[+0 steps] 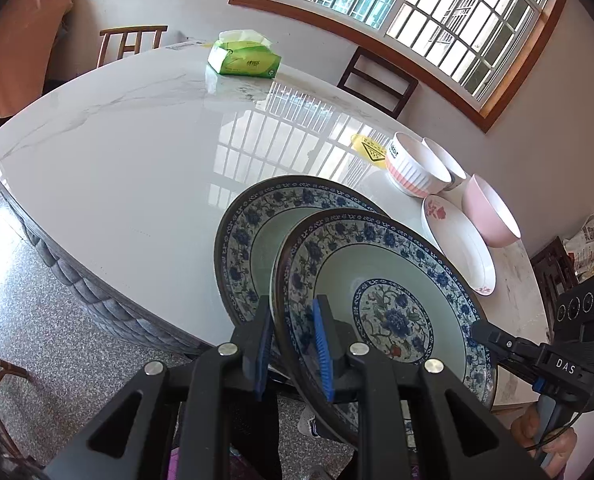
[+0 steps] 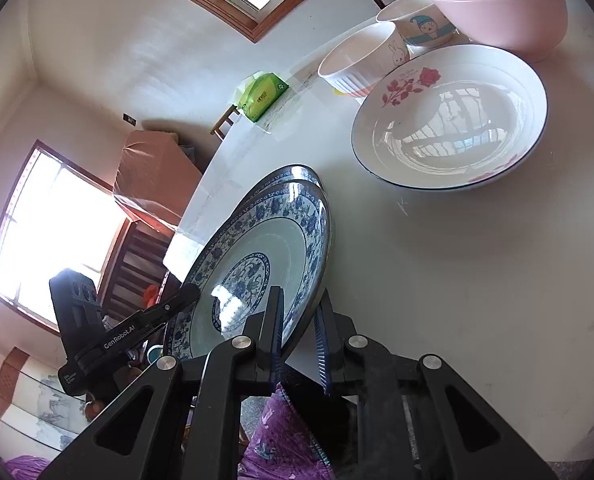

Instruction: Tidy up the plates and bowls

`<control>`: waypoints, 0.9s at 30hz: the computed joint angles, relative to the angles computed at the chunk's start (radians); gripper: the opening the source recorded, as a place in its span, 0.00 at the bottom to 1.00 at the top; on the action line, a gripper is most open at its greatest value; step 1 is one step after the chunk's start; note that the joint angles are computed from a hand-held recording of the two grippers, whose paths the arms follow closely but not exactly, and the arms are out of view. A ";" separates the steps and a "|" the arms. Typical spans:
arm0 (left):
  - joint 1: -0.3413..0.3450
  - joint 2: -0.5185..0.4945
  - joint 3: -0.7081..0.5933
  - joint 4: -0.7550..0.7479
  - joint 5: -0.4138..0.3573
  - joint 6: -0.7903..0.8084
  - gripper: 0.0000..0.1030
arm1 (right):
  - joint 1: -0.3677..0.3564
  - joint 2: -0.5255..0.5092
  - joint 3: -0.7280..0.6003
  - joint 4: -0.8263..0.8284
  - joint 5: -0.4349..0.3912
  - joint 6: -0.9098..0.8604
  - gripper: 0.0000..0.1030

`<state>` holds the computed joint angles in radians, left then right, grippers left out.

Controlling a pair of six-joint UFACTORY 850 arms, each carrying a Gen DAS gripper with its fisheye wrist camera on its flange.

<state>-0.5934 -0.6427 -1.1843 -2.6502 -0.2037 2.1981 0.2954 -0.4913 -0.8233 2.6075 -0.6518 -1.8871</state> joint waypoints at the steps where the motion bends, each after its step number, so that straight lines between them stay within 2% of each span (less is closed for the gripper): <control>1: 0.004 -0.003 -0.003 -0.003 0.001 0.002 0.20 | 0.005 -0.006 -0.013 0.002 0.013 -0.002 0.15; 6: 0.020 -0.019 -0.019 -0.013 0.005 0.015 0.20 | 0.016 -0.029 -0.057 -0.015 0.050 0.005 0.15; 10: 0.032 -0.035 -0.035 0.042 0.005 -0.044 0.20 | 0.022 -0.037 -0.068 -0.021 0.062 0.012 0.15; 17: 0.034 -0.046 -0.051 -0.044 0.014 0.048 0.20 | 0.032 -0.044 -0.090 -0.023 0.099 0.012 0.15; 24: 0.040 -0.064 -0.071 -0.022 0.017 0.030 0.20 | 0.039 -0.049 -0.103 -0.008 0.127 0.001 0.15; 27: 0.041 -0.066 -0.074 -0.073 0.020 0.084 0.21 | 0.040 -0.048 -0.106 -0.011 0.138 0.001 0.16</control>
<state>-0.5528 -0.7085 -1.2580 -2.7229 -0.1838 2.2819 0.3358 -0.5394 -0.9289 2.5965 -0.5142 -1.8860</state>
